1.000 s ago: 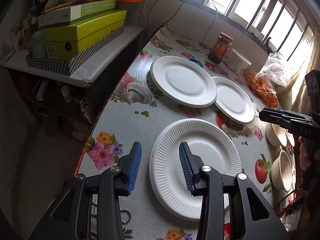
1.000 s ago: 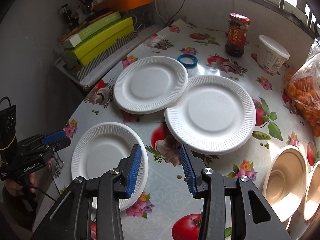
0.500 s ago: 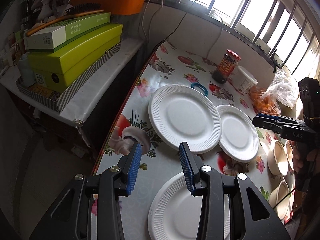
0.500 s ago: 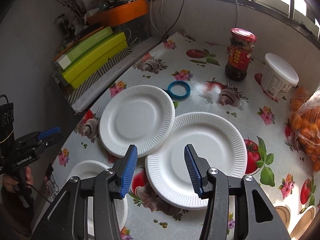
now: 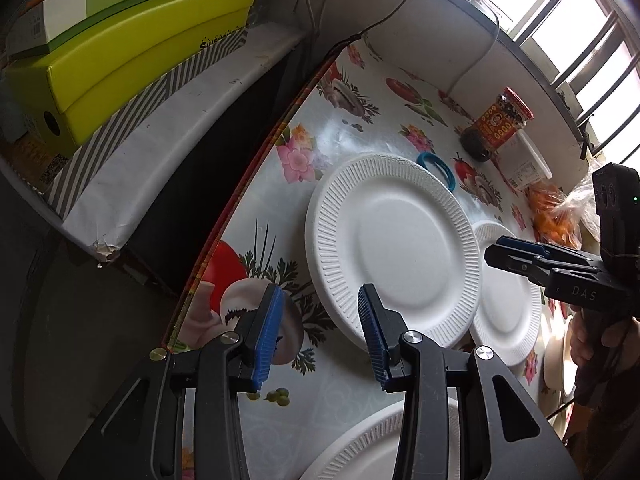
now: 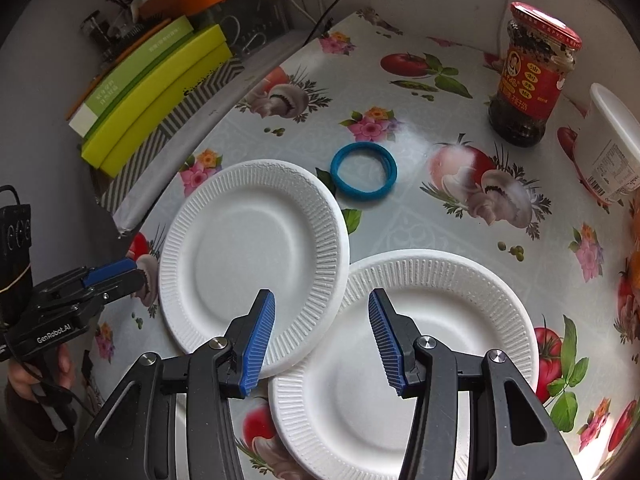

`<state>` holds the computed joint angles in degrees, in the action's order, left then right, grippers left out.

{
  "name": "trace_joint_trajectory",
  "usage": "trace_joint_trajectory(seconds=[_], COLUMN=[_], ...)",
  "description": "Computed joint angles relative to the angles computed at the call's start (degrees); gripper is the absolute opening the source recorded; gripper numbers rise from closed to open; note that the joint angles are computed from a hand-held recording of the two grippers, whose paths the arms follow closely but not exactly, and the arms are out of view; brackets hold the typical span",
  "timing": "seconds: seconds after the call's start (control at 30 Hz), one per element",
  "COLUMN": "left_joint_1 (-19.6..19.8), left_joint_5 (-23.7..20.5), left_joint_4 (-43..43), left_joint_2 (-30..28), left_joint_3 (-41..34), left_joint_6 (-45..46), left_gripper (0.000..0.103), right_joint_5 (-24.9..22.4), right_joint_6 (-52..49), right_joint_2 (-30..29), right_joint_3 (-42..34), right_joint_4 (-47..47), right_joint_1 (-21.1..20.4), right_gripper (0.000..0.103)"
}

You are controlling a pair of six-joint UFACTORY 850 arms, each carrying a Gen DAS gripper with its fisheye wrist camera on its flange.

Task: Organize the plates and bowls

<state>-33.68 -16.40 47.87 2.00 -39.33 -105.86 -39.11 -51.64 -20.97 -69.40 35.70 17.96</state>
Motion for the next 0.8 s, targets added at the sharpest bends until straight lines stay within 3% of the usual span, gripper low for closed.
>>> trace_joint_trajectory(seconds=[0.17,0.33,0.6,0.8], left_joint_1=[0.8,1.5,0.8,-0.1], left_joint_5=[3.6,6.2,5.0,3.0], left_joint_4=[-0.3,-0.9,2.8,5.7], left_joint_2=[-1.7,-2.4,-3.2,-3.4], left_joint_3=[-0.3,-0.2,-0.9,-1.6], left_joint_6=[1.1,0.4,-2.4,-4.1], left_gripper=[0.040,0.040,0.040,0.037], right_joint_5=[-0.8,-0.5,-0.8,-1.0], right_joint_6=[-1.1,-0.8,0.7,0.2], right_joint_2=[-0.9,-1.1,-1.9,-1.9], right_joint_3=[-0.1,0.2,0.0,0.4], right_joint_4=[1.9,1.8,1.4,2.6], right_joint_1=[-0.1,0.2,0.2,-0.2], right_gripper=[0.048,0.037,0.026,0.024])
